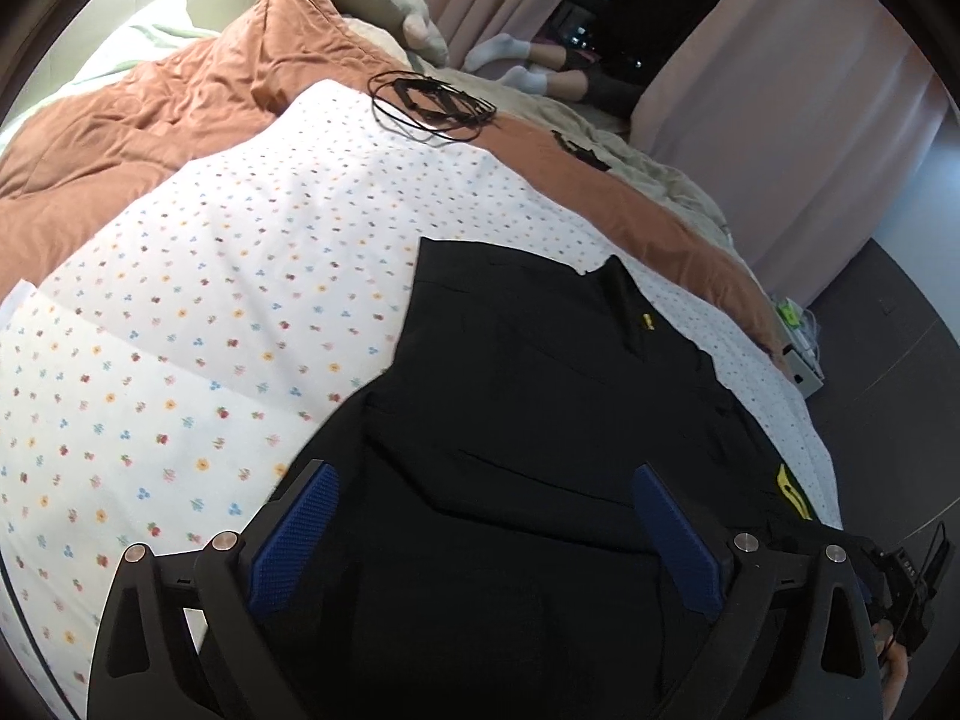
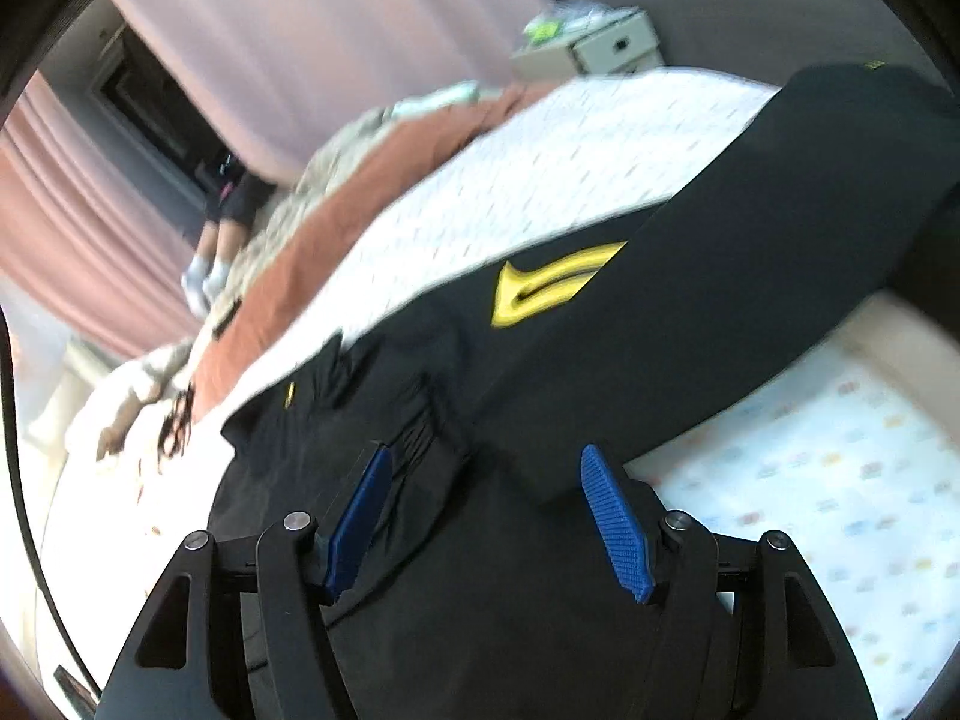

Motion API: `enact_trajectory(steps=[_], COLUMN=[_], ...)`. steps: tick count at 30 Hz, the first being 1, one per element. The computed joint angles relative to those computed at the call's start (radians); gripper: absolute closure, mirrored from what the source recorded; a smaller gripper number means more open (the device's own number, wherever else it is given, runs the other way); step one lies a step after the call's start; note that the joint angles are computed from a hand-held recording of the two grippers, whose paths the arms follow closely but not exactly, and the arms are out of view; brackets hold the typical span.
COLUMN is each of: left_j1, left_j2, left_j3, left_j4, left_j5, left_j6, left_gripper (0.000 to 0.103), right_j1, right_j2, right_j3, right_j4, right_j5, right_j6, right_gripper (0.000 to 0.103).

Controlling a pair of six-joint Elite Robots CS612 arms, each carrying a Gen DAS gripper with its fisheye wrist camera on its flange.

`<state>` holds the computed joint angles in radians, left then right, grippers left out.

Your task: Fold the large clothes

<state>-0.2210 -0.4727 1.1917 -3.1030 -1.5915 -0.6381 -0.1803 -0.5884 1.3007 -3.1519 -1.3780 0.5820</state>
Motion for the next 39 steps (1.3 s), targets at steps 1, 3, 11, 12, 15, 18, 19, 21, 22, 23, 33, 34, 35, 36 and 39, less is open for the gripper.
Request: enact_trajectory(steps=[1, 3, 11, 12, 15, 18, 19, 21, 22, 23, 33, 34, 35, 36, 39], left_j1=[-0.002, -0.008, -0.020, -0.020, -0.019, -0.021, -0.023, -0.027, -0.029, -0.032, -0.027, -0.025, -0.024, -0.022, -0.018], left_j2=[0.000, -0.003, -0.016, -0.015, -0.011, -0.005, -0.003, 0.003, 0.006, 0.009, 0.020, 0.019, 0.018, 0.017, 0.014], left_j3=[0.001, 0.006, 0.031, 0.031, 0.025, 0.016, 0.011, 0.000, -0.007, -0.014, -0.031, -0.028, -0.026, -0.024, -0.016], left_j4=[-0.003, -0.017, -0.082, -0.083, -0.076, -0.054, -0.045, -0.027, -0.017, -0.006, -0.003, -0.009, -0.012, -0.016, -0.037], left_j5=[-0.005, -0.001, 0.036, 0.039, 0.042, 0.052, 0.056, 0.057, 0.059, 0.063, 0.051, 0.048, 0.049, 0.049, 0.031], left_j6=[0.000, 0.007, 0.015, 0.010, 0.004, 0.004, 0.004, 0.018, 0.029, 0.043, 0.057, 0.048, 0.040, 0.033, 0.015], left_gripper=[0.004, 0.004, 0.004, 0.004, 0.004, 0.004, 0.004, 0.004, 0.004, 0.004, 0.004, 0.004, 0.004, 0.004, 0.004], right_j1=[-0.008, -0.021, -0.100, -0.105, -0.123, -0.131, -0.135, -0.136, -0.137, -0.138, -0.151, -0.149, -0.144, -0.141, -0.126], right_j2=[-0.015, -0.038, -0.065, -0.065, -0.065, -0.057, -0.053, -0.039, -0.033, -0.030, 0.012, 0.010, 0.007, 0.004, -0.005], right_j3=[0.026, 0.069, 0.154, 0.156, 0.167, 0.164, 0.163, 0.155, 0.146, 0.141, 0.089, 0.095, 0.098, 0.099, 0.102], right_j4=[-0.033, -0.094, -0.231, -0.235, -0.243, -0.240, -0.245, -0.267, -0.265, -0.258, -0.291, -0.320, -0.335, -0.348, -0.408], right_j5=[-0.018, -0.054, -0.035, -0.037, -0.056, -0.054, -0.051, -0.055, -0.060, -0.061, -0.014, -0.016, -0.025, -0.030, -0.020], right_j6=[0.014, 0.041, 0.196, 0.203, 0.241, 0.273, 0.282, 0.295, 0.294, 0.290, 0.346, 0.345, 0.334, 0.323, 0.290], right_gripper=[0.037, 0.037, 0.038, 0.040, 0.043, 0.045, 0.045, 0.050, 0.051, 0.052, 0.098, 0.098, 0.099, 0.099, 0.099])
